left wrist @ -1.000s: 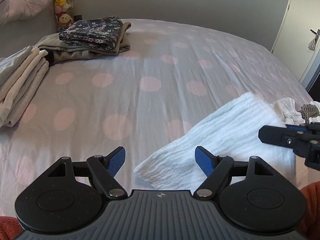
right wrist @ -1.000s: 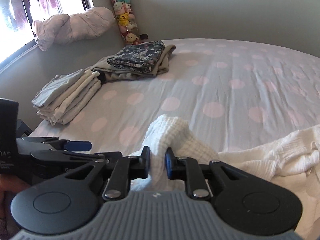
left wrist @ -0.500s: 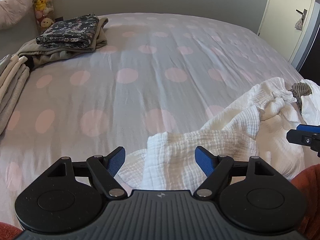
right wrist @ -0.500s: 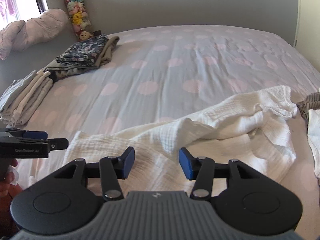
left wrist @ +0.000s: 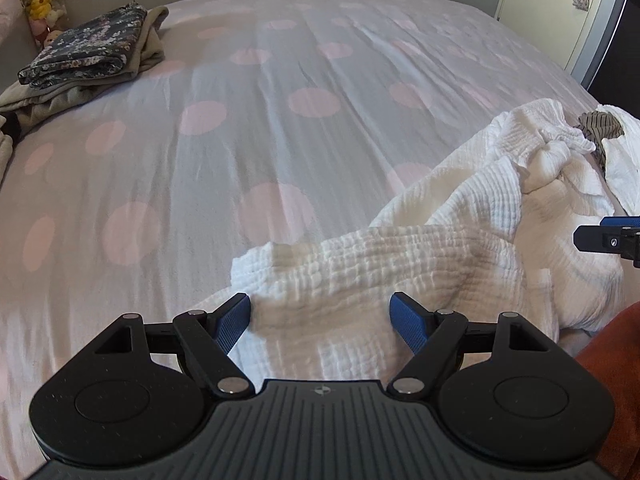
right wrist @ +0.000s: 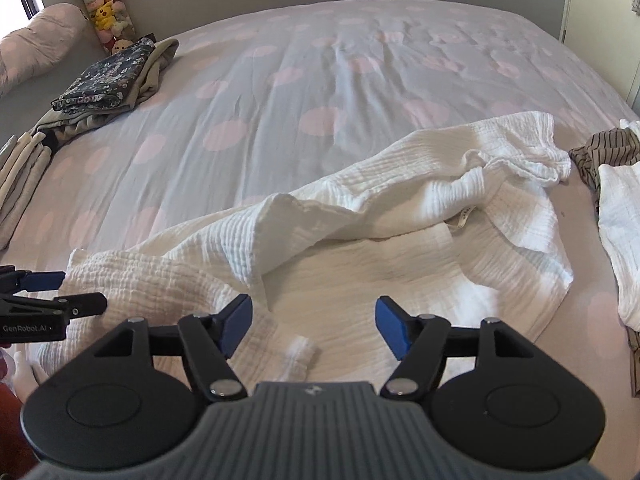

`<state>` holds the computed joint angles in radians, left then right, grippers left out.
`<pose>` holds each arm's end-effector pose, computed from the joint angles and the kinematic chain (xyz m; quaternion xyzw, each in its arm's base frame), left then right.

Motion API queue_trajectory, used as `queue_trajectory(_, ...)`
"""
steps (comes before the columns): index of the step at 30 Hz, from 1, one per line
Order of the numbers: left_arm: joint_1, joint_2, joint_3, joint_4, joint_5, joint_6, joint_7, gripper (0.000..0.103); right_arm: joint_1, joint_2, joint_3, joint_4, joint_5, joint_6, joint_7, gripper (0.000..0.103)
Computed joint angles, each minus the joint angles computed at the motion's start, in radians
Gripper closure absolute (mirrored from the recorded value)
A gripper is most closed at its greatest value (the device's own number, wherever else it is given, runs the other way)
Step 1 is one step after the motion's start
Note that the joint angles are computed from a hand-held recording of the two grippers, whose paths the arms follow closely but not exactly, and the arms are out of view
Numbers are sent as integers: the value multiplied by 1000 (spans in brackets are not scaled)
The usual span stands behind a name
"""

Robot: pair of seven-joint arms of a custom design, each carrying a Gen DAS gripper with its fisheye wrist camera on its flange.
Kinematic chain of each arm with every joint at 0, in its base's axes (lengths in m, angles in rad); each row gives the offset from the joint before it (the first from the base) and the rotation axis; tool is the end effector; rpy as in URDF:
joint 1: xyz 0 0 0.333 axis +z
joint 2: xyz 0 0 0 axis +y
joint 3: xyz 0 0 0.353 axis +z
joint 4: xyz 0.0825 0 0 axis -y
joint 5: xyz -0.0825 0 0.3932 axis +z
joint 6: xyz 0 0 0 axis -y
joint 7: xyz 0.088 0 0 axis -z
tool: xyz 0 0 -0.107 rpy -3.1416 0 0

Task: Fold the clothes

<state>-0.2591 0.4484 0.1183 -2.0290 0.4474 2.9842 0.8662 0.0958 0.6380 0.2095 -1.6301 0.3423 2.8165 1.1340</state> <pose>0.6462 -0.1284 0.3018 -0.7195 0.6417 -0.1858 0.1899 0.7379 0.1825 0.3365 -0.7861 0.5376 -0.1009 0.2880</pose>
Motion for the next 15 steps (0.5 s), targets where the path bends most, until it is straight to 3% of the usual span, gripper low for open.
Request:
queue_trajectory(4,7,37,-9,44,-7,-34,20,27,48,69,-72,122,-55,-62,86,29)
queue_trajectory(8,30,74,-32,93,-28,-55,56,37,106,162,-177,271,-164,-100,212,28)
queue_trajectory(11,7,89,-9,127,-10,-81,56,42,96,241,-197,397,-202,-167,290,28)
queue_trajectory(15,-31,94,24,170,61,-94,48,38,69,306,-194,497,-223,-189,351,28)
